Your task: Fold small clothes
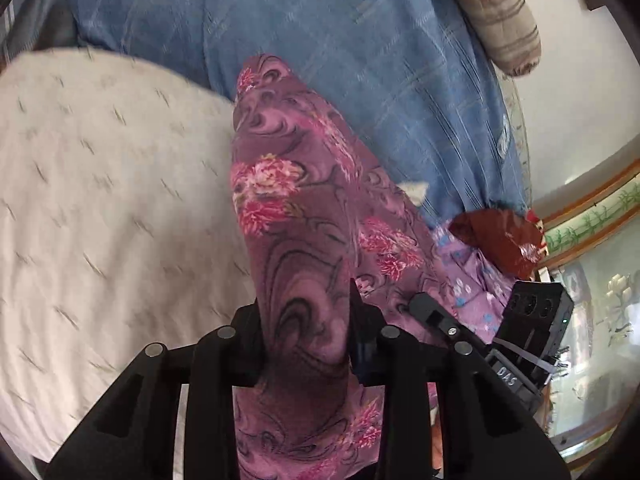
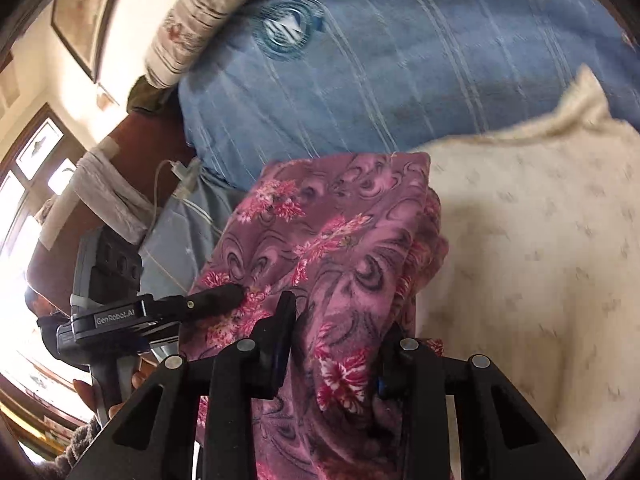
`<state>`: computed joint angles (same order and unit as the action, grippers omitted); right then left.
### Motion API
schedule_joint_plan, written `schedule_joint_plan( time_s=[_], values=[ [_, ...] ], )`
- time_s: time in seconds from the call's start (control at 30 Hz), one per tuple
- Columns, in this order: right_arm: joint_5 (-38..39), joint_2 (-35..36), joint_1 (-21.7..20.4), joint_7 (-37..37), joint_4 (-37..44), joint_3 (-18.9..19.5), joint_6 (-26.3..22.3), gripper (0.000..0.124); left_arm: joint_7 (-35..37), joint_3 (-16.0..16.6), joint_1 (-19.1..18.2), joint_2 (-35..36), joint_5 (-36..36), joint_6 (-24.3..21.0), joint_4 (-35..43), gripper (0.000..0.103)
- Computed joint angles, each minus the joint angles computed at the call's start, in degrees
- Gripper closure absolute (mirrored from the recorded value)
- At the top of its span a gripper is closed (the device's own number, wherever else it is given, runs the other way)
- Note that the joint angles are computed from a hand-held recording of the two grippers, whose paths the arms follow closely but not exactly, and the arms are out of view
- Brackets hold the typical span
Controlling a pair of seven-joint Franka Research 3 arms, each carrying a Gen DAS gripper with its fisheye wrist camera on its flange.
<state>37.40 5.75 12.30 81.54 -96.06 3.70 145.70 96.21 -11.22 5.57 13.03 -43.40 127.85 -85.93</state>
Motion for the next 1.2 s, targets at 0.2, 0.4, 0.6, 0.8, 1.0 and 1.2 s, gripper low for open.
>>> schedule_joint_plan(
  time_s=[0.2, 0.4, 0.6, 0.8, 1.0, 1.2],
  values=[
    [-8.9, 10.7, 2.5, 5.0, 11.7, 0.1, 0.7, 0.092, -4.5, 1.4, 0.1, 6.2, 9.9, 1.7, 5.2, 0.07],
    [-28.9, 19.6, 5.9, 16.5, 17.3, -4.2, -6.1, 0.086, -5.5, -1.0, 2.1, 9.1, 14.1, 6.4, 0.7, 0.049],
    [-26.0, 14.9, 3.4, 18.4, 12.6, -2.7, -3.8, 0.074, -4.9, -0.9, 2.0, 5.9, 17.5, 5.8, -0.7, 0.048],
    [-12.4, 4.0, -0.2, 10.6, -1.6, 0.8, -1.3, 0.073, 4.7, -0.2, 3.8, -5.4, 4.8, 7.0, -14.2, 0.04],
    [-18.3, -0.7, 3.5, 11.1, -8.9, 0.7, 2.6, 0.117, 1.7, 2.8, -1.0, -9.4, 8.6, 8.1, -21.1, 0.039],
    [-30.3, 0.6, 5.1, 19.5, -8.8, -0.5, -0.1, 0.117, -3.3, 3.7, -4.1, -11.2, 17.2, 11.1, -23.7, 0.038]
  ],
)
